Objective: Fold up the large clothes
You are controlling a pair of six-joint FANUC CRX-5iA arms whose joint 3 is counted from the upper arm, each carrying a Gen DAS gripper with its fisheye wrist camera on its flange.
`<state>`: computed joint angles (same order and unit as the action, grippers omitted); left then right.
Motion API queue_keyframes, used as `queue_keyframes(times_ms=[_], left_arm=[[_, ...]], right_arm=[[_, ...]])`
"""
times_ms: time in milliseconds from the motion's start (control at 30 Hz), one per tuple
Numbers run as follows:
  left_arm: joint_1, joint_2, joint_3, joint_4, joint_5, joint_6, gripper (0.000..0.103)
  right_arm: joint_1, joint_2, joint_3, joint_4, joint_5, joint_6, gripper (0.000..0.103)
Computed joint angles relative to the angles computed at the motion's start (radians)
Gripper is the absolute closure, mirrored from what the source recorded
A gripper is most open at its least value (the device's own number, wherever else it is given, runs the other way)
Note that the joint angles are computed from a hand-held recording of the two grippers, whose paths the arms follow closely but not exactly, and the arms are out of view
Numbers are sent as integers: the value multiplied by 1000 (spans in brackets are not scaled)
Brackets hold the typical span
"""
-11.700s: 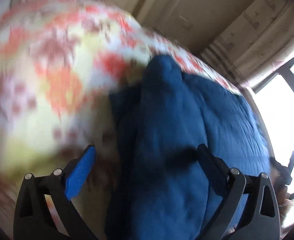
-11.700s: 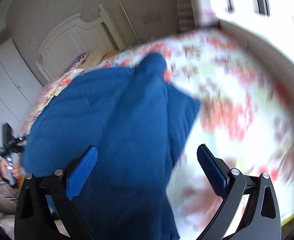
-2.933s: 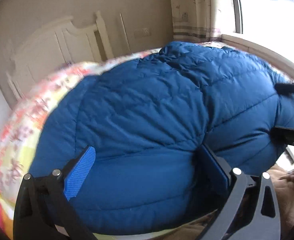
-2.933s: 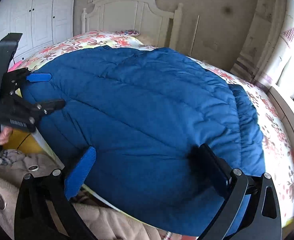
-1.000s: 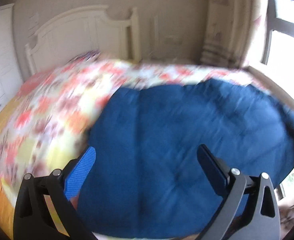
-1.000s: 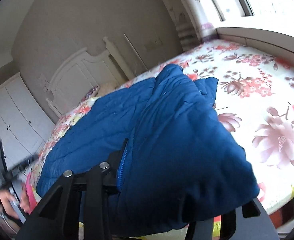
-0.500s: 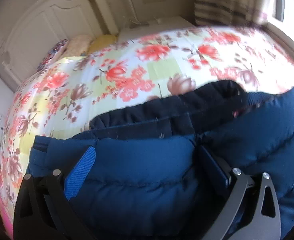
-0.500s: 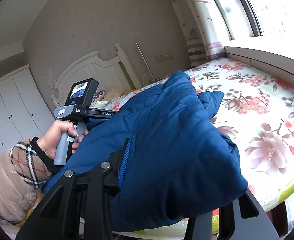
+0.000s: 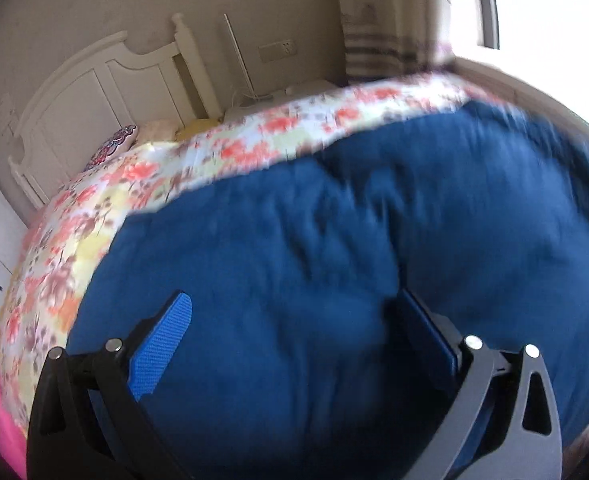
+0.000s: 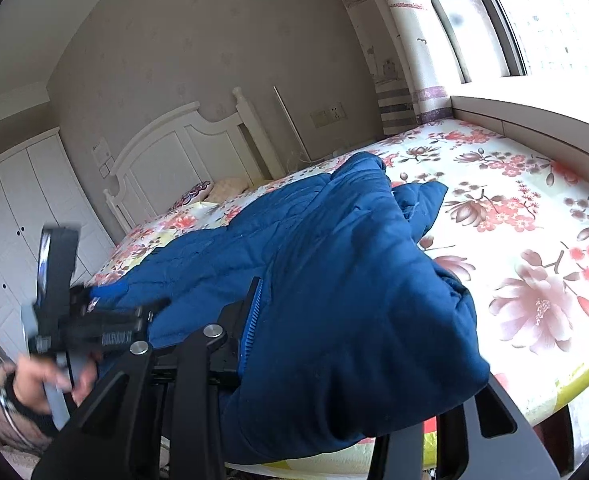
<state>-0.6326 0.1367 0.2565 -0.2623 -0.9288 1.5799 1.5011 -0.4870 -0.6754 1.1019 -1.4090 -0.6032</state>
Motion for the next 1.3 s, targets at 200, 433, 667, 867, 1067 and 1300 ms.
queue_keyframes(times_ms=[200, 433, 667, 867, 1067, 1300], left_arm=[[57, -54, -109, 115, 70, -61, 2], [80, -76, -157, 172, 94, -84, 2], [107, -123, -234, 242, 121, -198, 2], [287, -238, -432, 701, 67, -675, 2], [628, -140, -527, 1474, -214, -773, 2], [668, 78, -385, 1541, -377, -619, 2]], right_arm=[[0, 21, 35, -32, -23, 18, 64], [-13, 40, 60, -46, -32, 40, 64], [-66, 129, 162, 28, -32, 186, 64], [-171, 310, 349, 147, 58, 511, 64], [-220, 588, 624, 138, 207, 1026, 64], [-177, 850, 753, 57, 213, 1592, 64]])
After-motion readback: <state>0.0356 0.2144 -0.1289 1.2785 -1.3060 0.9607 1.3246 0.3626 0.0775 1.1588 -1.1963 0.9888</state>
